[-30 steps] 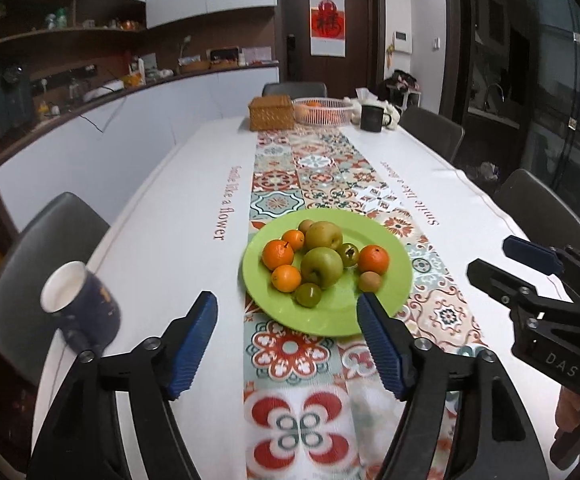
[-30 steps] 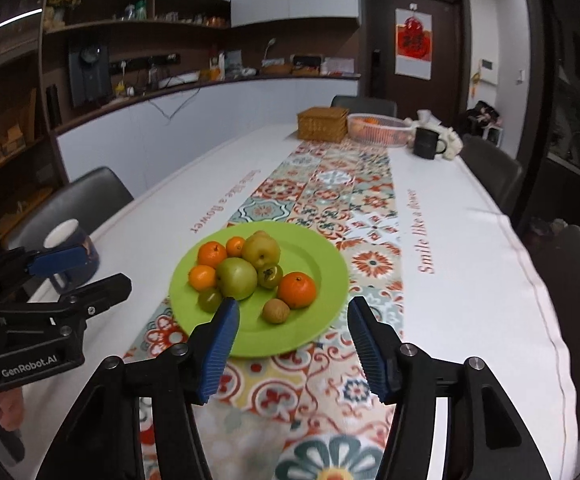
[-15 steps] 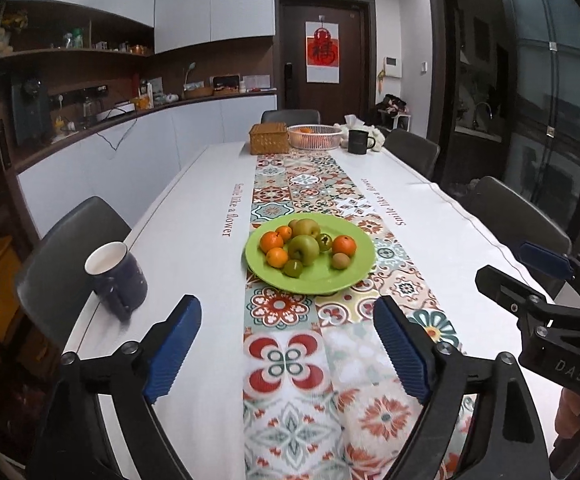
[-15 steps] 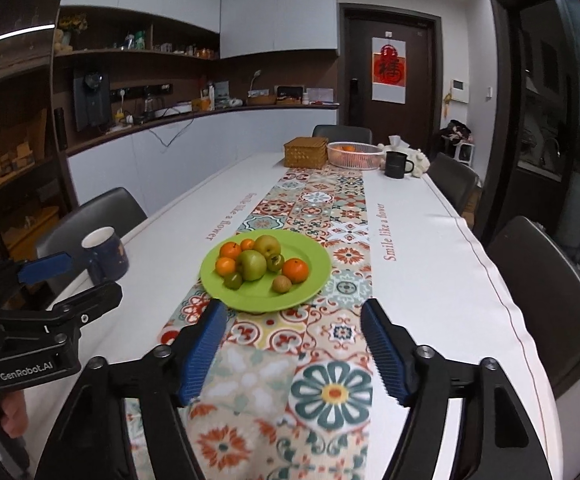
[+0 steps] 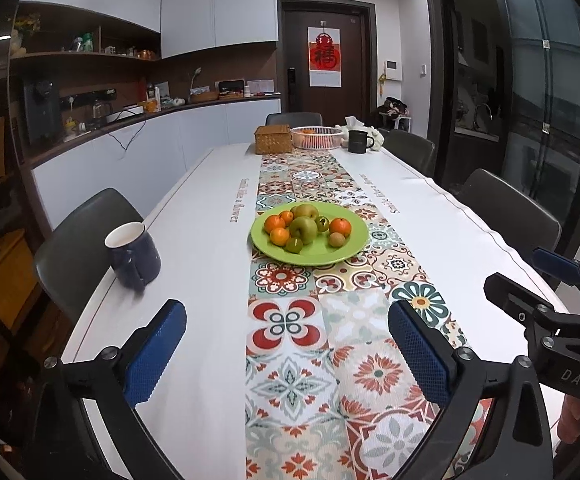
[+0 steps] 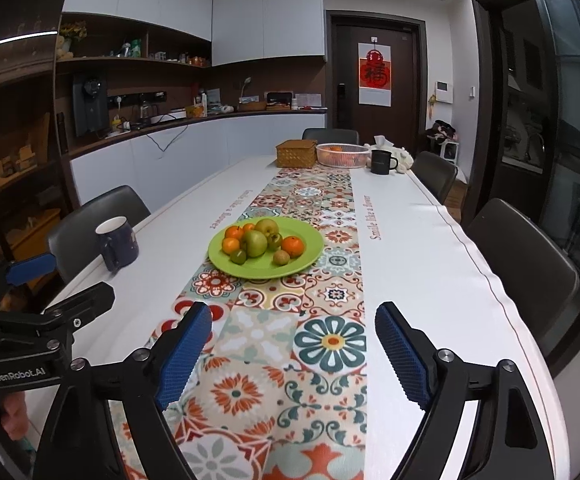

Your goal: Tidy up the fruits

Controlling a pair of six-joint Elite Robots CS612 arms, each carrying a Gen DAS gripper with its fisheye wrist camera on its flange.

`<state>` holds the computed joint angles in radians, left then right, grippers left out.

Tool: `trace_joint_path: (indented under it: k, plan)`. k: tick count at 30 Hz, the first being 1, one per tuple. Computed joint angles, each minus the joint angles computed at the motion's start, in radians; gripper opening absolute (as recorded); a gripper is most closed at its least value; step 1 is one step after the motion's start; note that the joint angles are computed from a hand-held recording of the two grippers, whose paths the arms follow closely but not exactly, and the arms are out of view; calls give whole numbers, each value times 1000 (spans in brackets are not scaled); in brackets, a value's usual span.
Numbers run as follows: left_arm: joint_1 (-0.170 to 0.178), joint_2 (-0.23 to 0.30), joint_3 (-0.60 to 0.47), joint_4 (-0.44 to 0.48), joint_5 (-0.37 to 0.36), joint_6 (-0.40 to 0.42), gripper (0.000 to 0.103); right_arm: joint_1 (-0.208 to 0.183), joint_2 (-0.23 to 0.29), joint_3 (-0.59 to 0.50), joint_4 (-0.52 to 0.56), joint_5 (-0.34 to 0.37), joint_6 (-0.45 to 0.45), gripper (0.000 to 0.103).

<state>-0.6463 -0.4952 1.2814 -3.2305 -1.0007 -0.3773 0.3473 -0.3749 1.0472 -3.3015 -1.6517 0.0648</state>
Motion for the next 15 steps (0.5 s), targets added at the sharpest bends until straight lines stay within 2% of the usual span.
trace_joint_path:
  k: [15]
  plan:
    - [-17,-17,39,-27,30,-4,103,4,-21,57,-43,-8,4,86]
